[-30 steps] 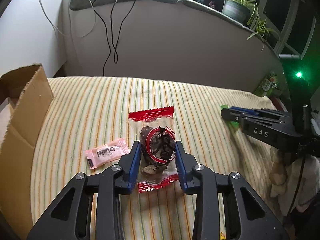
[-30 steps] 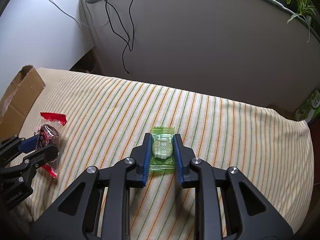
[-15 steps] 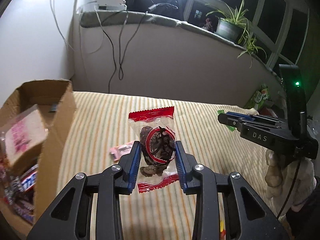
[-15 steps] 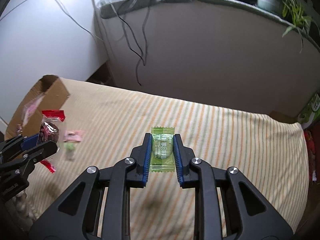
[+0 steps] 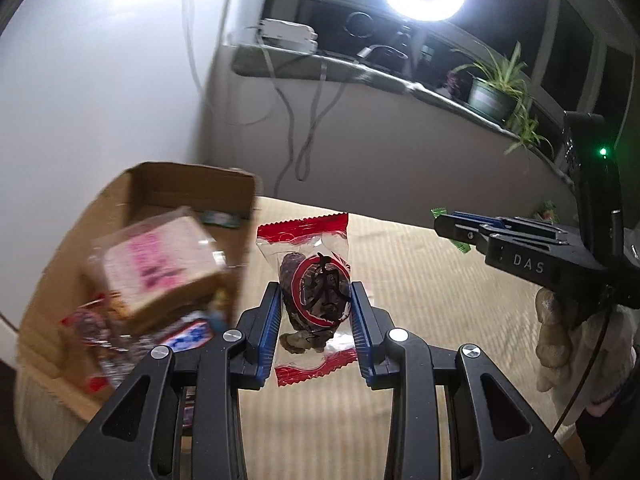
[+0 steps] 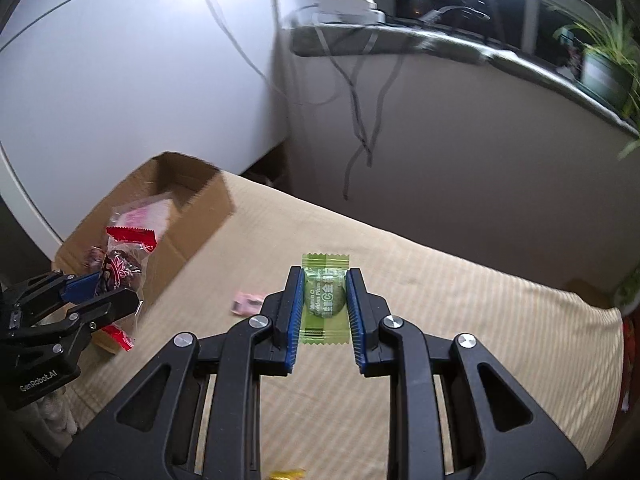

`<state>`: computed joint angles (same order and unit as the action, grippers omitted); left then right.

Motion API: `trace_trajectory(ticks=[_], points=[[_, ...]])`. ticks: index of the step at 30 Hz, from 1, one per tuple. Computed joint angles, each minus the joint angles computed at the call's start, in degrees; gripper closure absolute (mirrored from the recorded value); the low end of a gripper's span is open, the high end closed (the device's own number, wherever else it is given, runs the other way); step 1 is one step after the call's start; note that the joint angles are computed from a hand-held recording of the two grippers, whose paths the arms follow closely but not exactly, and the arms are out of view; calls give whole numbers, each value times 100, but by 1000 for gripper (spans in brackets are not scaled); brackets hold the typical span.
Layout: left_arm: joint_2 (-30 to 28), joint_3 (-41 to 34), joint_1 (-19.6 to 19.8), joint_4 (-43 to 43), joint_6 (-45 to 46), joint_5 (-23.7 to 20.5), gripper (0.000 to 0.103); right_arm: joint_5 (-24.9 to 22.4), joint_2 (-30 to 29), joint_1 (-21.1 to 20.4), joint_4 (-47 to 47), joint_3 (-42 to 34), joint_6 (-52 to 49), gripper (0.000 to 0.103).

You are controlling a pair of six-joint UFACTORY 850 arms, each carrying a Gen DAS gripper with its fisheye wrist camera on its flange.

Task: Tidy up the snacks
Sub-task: 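Carry both items over the box and open both grippers to release them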

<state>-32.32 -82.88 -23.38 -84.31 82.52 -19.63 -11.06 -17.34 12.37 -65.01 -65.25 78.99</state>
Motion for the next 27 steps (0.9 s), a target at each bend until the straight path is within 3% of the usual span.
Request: trace_trajectory(ticks=[4,20,27], points=[[5,33,192,-128,36,69,71,6,-290,172,422,-395,-518,81],[9,226,735,-239,55,307,71,-227,-1522,669,4058,-2159,-4524,81],[4,269,864,-168,30,340,71,-428,-1909,820,4752,-2663,-5331,81]])
